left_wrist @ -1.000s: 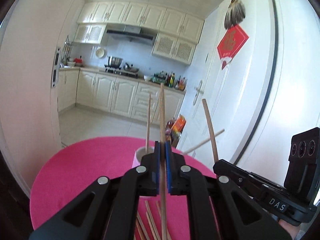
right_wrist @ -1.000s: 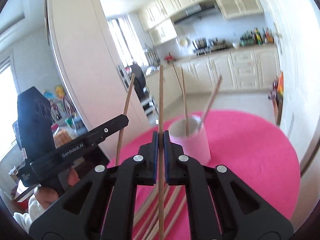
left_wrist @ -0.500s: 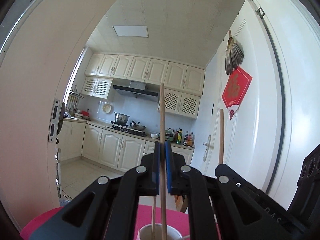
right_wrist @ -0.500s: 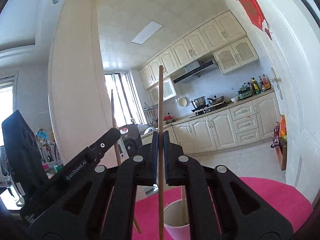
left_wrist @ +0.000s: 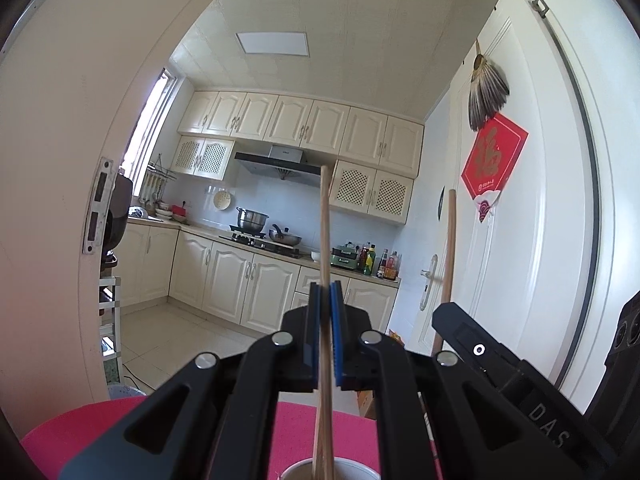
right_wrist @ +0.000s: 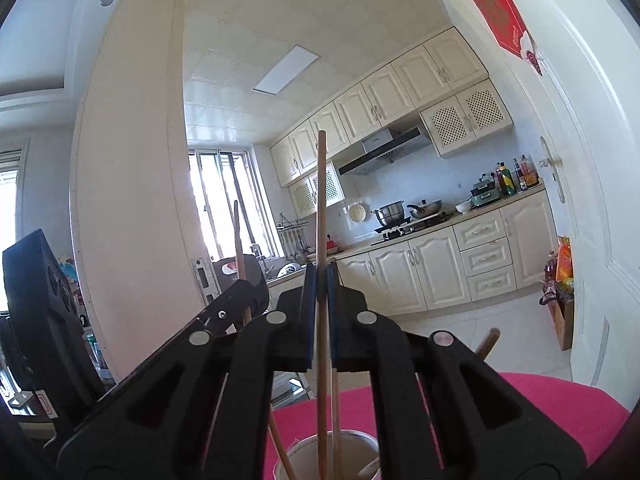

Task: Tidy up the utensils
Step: 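Lift both held chopsticks upright and carry them above the pink cup, then open the left tool over the cup while the right tool then releases its chopstick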

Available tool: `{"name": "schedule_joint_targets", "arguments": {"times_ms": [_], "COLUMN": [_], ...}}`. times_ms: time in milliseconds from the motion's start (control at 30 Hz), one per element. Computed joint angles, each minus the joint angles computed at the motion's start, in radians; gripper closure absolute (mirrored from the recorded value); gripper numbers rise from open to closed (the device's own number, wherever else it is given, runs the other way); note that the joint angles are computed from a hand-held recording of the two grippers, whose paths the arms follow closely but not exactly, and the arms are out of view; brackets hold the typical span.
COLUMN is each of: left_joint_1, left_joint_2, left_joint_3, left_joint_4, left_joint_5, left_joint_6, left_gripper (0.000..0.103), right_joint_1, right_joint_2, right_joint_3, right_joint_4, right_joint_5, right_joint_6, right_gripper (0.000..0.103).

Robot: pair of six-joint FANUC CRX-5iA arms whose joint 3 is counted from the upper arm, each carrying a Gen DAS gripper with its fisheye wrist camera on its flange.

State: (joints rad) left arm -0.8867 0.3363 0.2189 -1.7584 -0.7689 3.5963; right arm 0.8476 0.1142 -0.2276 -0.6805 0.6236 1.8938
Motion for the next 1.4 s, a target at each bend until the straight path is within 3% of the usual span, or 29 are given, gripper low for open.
{"name": "schedule_joint_targets", "arguments": {"times_ms": [200,267,333,667,1067,1133,1267,1400], "left_joint_1": [0.026,0.028,0.027,0.032,0.019,0.01,-0.006,-0.026], "left_joint_2": [-0.006,-0.008,-0.009,-0.037,-0.064,-0.073,-0.096,-0.126], "left_joint_3": [0.004,0.003,0.003,-0.01,-0.018,-0.024,-0.039,-0.061], "left_joint_4": [0.056,0.064,0.072,0.112,0.18,0.182,0.191,0.205], "left_joint_5": [0.052,0.058,0.05,0.054,0.013,-0.002,-0.028,-0.056], "left_joint_6": [-0.045,-0.054,-0.07,-0.112,-0.191,-0.201,-0.217,-0.233], "left_gripper": [0.096,0.094,0.085,0.076,0.067,0.064,0.06,0.057], "right_joint_1": [0.005,0.008,0.006,-0.008,-0.031,-0.03,-0.026,-0.018], "right_joint_2": [0.003,0.004,0.004,-0.014,-0.061,-0.075,-0.104,-0.144], "right_joint_3": [0.0,0.003,0.008,0.027,0.059,0.057,0.044,0.027], "right_joint_4": [-0.004,-0.015,-0.026,-0.088,-0.291,-0.324,-0.374,-0.432], "right_joint_5": [0.004,0.0,-0.011,-0.081,-0.189,-0.185,-0.164,-0.147], "right_joint_6": [0.016,0.032,0.044,0.109,0.333,0.372,0.419,0.482], "right_gripper": [0.097,0.097,0.097,0.097,0.096,0.093,0.059,0.059]}}
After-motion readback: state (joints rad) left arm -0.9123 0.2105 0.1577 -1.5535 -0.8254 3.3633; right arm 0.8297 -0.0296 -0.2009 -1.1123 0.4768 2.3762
